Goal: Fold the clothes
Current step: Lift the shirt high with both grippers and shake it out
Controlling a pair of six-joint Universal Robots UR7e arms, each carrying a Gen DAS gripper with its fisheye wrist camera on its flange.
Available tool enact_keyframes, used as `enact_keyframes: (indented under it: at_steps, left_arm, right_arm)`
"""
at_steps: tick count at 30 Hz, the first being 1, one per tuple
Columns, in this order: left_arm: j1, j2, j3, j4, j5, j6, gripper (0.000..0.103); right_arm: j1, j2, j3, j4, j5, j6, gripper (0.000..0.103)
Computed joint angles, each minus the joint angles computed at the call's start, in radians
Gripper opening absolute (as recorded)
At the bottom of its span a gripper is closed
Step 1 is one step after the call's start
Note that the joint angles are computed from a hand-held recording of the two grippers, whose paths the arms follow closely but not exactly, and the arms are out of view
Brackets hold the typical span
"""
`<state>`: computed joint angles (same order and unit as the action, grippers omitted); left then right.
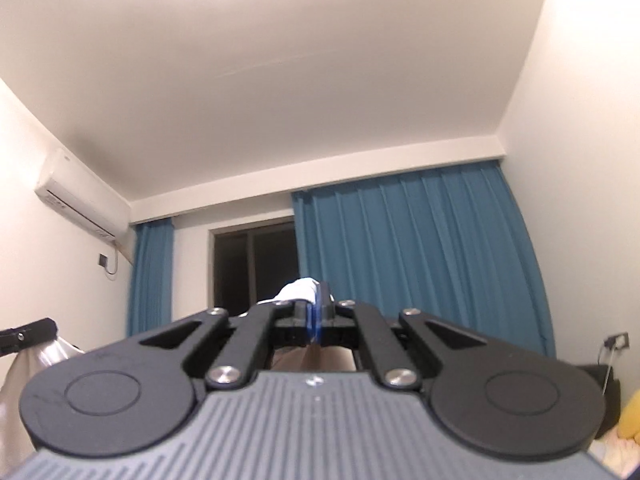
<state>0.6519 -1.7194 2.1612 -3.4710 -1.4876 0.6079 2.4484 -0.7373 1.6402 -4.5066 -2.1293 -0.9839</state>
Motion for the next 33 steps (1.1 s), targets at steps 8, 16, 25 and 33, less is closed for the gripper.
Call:
enact_keyframes:
  at_steps: [8, 16, 25, 33]
  left_arm:
    - [0.063, 0.117, 0.010, -0.068, 0.051, 0.014, 0.005]
    - [0.287, 0.504, -0.229, -0.145, -0.024, 0.097, 0.005]
    - [0.482, 1.061, -0.837, 0.111, 0.033, 0.149, 0.005]
    - [0.558, 1.506, -1.497, 0.486, 0.171, 0.138, 0.005]
  right_arm:
    - [-0.032, 0.002, 0.001, 0.062, -0.076, 0.054, 0.003]
    - [-0.311, 0.080, -0.037, 0.077, 0.041, 0.188, 0.003]
    - [-0.638, 0.307, -0.440, 0.401, 0.102, 0.312, 0.003]
    - [-0.822, 0.581, -0.967, 0.918, -0.025, 0.283, 0.004]
